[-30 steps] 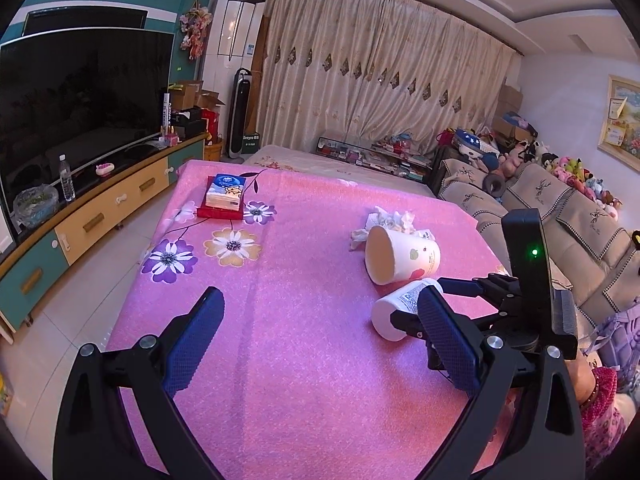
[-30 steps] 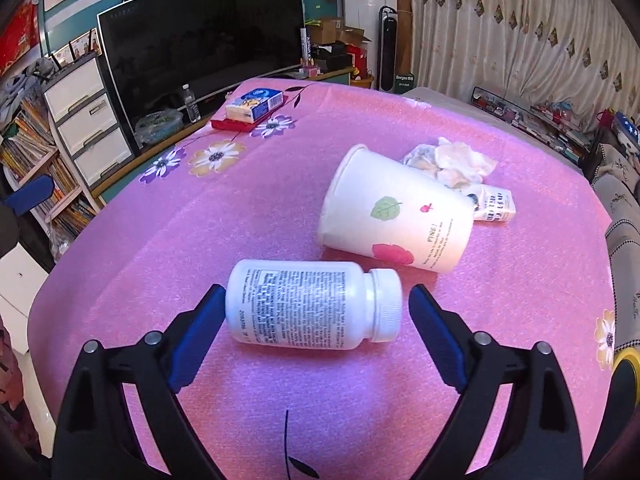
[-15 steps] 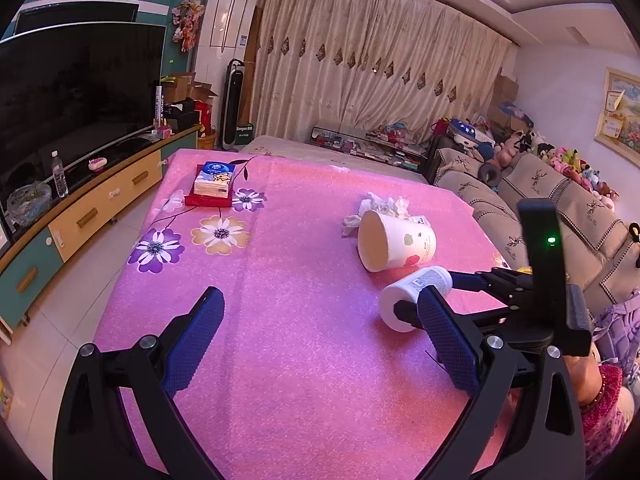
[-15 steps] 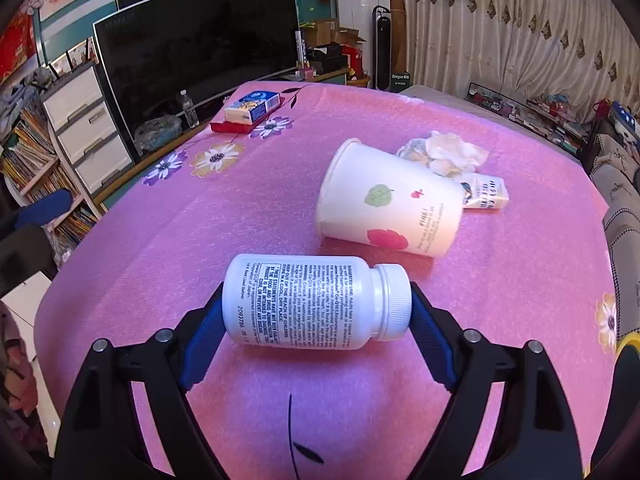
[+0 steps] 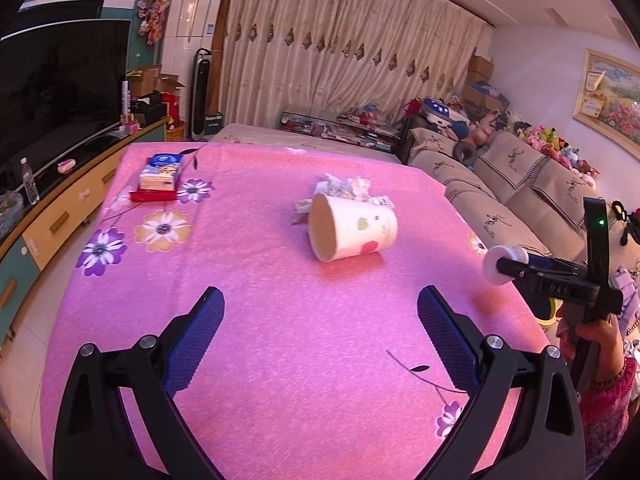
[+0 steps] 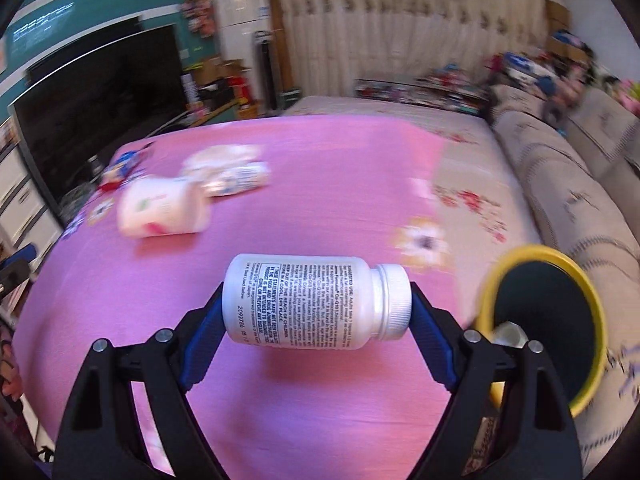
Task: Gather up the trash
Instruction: 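Carry the pill bottle over the yellow bin and open the right gripper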
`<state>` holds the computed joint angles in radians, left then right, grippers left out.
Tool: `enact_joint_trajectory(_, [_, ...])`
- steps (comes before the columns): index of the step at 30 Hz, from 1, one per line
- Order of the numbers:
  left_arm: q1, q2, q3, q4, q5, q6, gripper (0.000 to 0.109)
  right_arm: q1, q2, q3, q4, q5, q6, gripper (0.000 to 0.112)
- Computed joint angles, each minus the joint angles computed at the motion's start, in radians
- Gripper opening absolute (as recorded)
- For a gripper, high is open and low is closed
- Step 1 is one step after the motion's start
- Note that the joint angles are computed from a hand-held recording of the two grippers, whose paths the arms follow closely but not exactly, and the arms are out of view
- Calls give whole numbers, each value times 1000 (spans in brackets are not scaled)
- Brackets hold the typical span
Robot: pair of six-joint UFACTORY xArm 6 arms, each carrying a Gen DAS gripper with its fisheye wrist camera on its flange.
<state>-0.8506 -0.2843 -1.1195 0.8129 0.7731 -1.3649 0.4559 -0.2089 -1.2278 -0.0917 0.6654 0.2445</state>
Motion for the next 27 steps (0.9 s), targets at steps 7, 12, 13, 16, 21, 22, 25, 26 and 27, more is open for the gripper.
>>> enact_joint_trajectory(7, [66, 114, -75, -115, -104, 132, 96, -206, -44, 93, -116, -11, 137, 80])
enact_joint_trajectory(12, [118, 221, -156, -247, -153, 312, 96, -304, 25, 81, -152, 14, 193, 80])
enact_joint_trajectory(13, [129, 241, -169, -286, -164, 351, 96, -315, 43, 75, -153, 19, 197, 80])
enact_joint_trajectory(16, [157, 292, -209, -367, -163, 434, 96, -333, 77, 67, -146, 30, 200, 80])
enact_joint_trajectory(21, [196, 353, -231, -532, -208, 550, 96, -348, 110, 65, -138, 36, 212, 80])
enact_joint_trajectory(22, [200, 362, -237, -551, -211, 563, 96, -353, 109, 69, -131, 38, 204, 80])
enact_joint_trajectory(25, [206, 386, -259, -566, -214, 584, 96, -358, 112, 71, -132, 43, 209, 83])
enact_joint_trajectory(26, [206, 392, -267, -567, -216, 590, 96, -353, 106, 73, -135, 45, 217, 85])
enact_joint_trajectory(27, [207, 398, -275, -569, -217, 597, 96, -353, 102, 76, -137, 42, 220, 86])
